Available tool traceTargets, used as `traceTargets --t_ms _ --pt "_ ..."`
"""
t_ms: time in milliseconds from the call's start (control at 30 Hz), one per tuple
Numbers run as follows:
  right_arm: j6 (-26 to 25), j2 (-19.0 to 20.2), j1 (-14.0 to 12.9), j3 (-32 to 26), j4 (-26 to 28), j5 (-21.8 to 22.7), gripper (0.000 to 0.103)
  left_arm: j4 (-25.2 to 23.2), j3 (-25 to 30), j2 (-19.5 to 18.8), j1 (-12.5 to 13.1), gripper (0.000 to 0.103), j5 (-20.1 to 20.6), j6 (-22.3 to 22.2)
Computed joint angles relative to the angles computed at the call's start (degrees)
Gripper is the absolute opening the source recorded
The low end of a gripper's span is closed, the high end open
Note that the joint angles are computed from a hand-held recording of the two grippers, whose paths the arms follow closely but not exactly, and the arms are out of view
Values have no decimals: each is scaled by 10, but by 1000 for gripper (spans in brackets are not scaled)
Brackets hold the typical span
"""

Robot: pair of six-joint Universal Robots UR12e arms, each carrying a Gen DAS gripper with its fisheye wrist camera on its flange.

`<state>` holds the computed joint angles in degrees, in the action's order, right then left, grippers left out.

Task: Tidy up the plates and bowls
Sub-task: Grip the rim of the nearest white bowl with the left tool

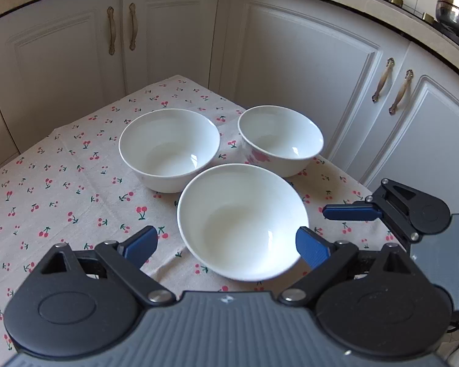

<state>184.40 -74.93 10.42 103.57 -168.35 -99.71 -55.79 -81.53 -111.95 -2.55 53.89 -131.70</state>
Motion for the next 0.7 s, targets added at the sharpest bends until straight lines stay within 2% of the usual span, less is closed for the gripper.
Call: traceTargets --t_ms 367,700 --pt "-31 17 -3 -11 -12 1 103 -35 38 -29 -16 96 17 12" --pt "-49 24 -7 -14 -36 13 95 -52 57 -41 -21 94 24 20"
